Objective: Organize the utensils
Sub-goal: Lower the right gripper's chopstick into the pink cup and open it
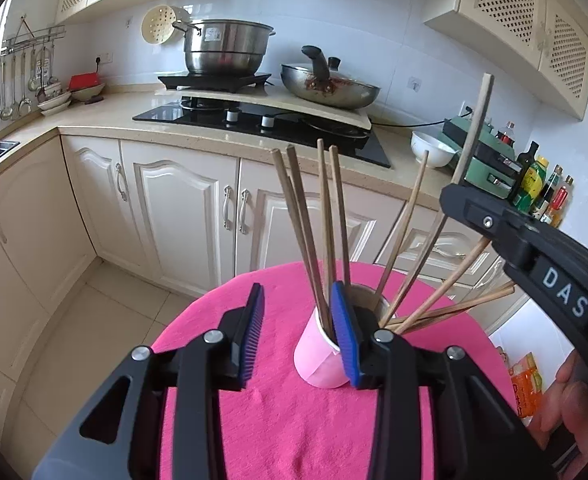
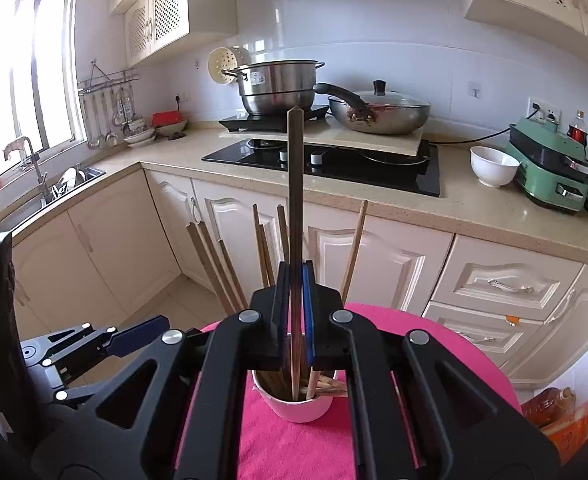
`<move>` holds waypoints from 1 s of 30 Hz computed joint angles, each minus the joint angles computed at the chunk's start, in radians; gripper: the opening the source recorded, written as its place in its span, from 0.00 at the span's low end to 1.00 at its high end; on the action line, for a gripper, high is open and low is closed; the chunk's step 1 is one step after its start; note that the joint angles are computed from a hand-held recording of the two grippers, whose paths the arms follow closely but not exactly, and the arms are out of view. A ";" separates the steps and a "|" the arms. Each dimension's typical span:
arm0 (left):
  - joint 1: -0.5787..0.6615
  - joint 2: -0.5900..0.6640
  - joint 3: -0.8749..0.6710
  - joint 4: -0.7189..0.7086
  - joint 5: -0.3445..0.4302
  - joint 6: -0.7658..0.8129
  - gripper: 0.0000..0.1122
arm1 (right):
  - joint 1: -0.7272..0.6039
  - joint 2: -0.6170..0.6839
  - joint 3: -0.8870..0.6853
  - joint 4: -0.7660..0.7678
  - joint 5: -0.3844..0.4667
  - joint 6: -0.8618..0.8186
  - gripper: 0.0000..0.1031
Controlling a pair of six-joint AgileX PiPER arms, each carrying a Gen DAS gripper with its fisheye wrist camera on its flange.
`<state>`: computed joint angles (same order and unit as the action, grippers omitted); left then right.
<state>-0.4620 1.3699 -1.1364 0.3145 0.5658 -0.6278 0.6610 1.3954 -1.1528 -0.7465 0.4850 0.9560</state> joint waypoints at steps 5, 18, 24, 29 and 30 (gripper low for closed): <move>-0.004 -0.005 -0.002 0.014 0.009 -0.009 0.31 | -0.002 -0.009 0.006 0.008 0.006 0.014 0.07; -0.016 -0.009 -0.011 0.018 0.036 -0.010 0.31 | -0.025 -0.025 0.009 0.106 0.004 -0.055 0.07; -0.038 -0.012 -0.008 0.045 0.051 -0.038 0.31 | -0.052 -0.026 0.003 0.214 -0.010 -0.164 0.07; -0.048 -0.006 -0.025 0.056 0.082 -0.056 0.31 | -0.038 -0.010 -0.028 0.248 0.035 -0.254 0.07; -0.049 -0.006 -0.028 0.060 0.087 -0.060 0.31 | -0.041 -0.007 -0.036 0.270 0.048 -0.274 0.07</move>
<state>-0.5114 1.3636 -1.1644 0.3742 0.6525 -0.6883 0.6204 1.3882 -1.1892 -0.4768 0.5332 0.6823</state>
